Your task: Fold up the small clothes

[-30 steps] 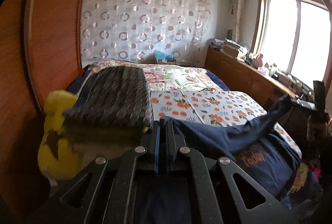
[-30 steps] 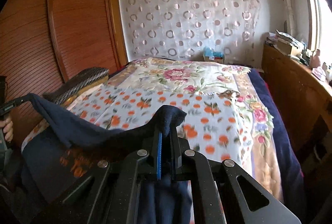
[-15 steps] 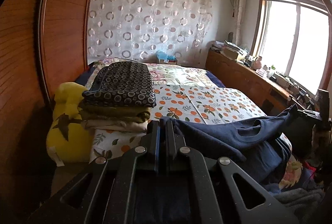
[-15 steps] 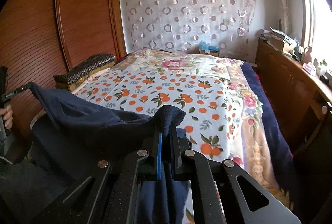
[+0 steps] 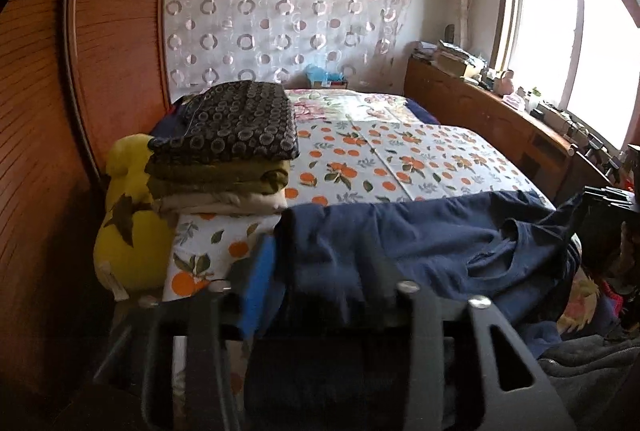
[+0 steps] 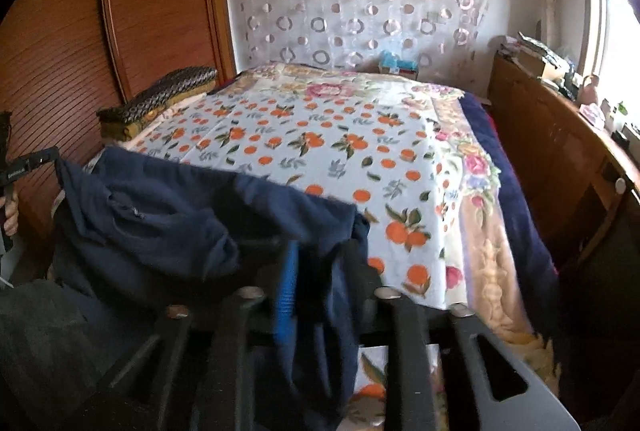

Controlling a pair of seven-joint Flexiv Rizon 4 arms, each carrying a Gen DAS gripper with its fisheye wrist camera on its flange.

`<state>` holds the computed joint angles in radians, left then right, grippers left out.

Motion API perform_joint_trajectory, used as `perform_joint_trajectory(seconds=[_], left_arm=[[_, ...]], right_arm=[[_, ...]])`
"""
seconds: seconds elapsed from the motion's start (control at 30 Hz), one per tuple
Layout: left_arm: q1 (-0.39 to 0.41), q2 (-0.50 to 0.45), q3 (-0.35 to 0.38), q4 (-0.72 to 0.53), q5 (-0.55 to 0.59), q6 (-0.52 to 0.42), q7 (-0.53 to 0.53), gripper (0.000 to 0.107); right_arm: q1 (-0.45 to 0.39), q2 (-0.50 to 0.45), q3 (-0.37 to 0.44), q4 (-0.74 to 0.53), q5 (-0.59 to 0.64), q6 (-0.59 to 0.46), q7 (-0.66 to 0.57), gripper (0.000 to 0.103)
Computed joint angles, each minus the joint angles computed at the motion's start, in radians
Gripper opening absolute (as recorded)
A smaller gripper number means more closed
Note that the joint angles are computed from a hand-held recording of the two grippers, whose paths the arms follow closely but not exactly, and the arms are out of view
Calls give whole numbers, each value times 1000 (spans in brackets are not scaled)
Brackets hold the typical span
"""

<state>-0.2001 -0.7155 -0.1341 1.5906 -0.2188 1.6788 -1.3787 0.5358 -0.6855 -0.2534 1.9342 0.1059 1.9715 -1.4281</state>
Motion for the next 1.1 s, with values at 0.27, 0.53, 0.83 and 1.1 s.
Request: perform_joint_trajectory(seconds=[0.27,0.53,0.83,1.1], left_arm=[[-62,-71,118,-166,1,-85,0,77],[-53,-196,157,-399,25,-301,-14,77],[-42,-306,141,-584,77,-528,-18,77],[-51,-339,141,-642,115,-585,-18,76]], right_arm=[[27,-19,-54,-60,29,9,-26,50],[-114,-123,48,-237,-110,-128,41,53],[-232,-162,153,-341,-273,-284,144,53],[-291,-184,206,-387,-344,-353,178,56]])
